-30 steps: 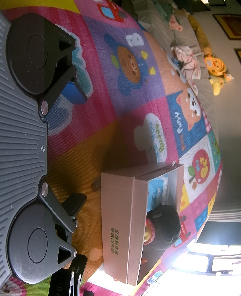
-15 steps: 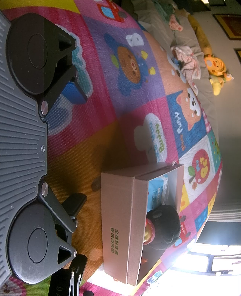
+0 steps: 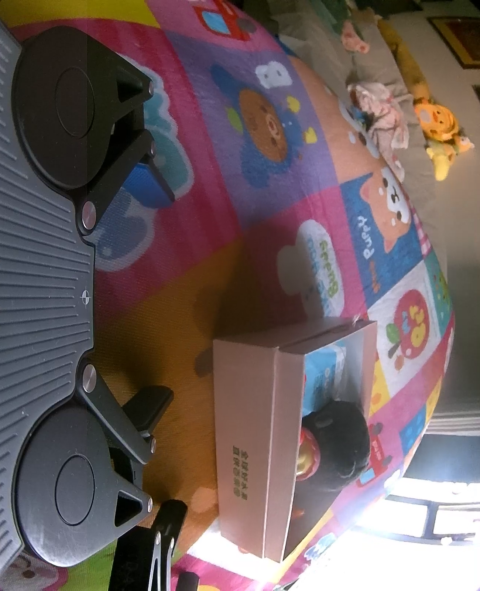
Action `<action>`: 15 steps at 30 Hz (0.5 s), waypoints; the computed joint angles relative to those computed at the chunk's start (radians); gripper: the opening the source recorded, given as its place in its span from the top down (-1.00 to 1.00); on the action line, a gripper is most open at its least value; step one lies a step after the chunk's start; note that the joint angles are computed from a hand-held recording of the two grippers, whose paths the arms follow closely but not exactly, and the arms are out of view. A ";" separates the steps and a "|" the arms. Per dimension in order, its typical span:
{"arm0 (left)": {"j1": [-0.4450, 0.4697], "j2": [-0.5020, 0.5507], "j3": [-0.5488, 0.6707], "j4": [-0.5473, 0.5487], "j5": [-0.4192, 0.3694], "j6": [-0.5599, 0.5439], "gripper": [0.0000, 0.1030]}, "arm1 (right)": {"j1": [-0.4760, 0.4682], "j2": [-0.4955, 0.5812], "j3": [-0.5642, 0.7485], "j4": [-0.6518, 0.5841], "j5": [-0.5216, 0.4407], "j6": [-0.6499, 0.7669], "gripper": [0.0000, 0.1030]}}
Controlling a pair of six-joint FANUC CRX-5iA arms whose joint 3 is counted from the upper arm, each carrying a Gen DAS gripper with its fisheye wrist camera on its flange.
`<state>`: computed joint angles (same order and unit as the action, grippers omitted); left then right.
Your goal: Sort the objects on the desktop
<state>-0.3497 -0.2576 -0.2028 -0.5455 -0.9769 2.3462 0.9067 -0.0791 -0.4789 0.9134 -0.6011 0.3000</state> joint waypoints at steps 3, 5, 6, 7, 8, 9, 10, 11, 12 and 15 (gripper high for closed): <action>0.007 -0.013 -0.014 0.009 0.017 -0.007 -1.00 | 0.000 0.000 0.000 0.000 0.000 0.001 -1.00; 0.002 -0.013 -0.014 0.002 0.015 0.001 -1.00 | 0.000 0.000 0.000 0.000 0.000 0.000 -1.00; -0.002 -0.010 -0.011 -0.004 0.011 0.006 -1.00 | -0.001 -0.001 -0.002 0.000 0.001 0.000 -1.00; -0.005 -0.009 -0.010 -0.008 0.010 0.010 -1.00 | 0.000 0.000 0.000 0.000 0.000 0.000 -1.00; -0.005 -0.009 -0.011 -0.008 0.011 0.011 -1.00 | 0.000 0.000 0.000 0.000 0.000 0.000 -1.00; -0.004 -0.010 -0.012 -0.008 0.013 0.012 -1.00 | 0.000 0.000 -0.001 0.001 0.001 -0.001 -1.00; -0.004 -0.012 -0.014 -0.008 0.015 0.012 -1.00 | 0.000 -0.001 -0.002 0.001 0.001 -0.001 -1.00; -0.003 -0.012 -0.014 -0.007 0.016 0.011 -1.00 | 0.000 0.000 0.000 0.001 0.000 -0.001 -1.00; -0.003 -0.013 -0.015 -0.006 0.017 0.012 -1.00 | 0.000 -0.001 -0.001 0.001 0.001 -0.001 -1.00; -0.004 -0.011 -0.013 -0.008 0.014 0.013 -1.00 | 0.000 -0.001 -0.001 0.001 0.001 -0.001 -1.00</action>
<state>-0.3540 -0.2686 -0.2155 -0.5539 -0.9633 2.3588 0.9064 -0.0796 -0.4804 0.9146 -0.6004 0.2990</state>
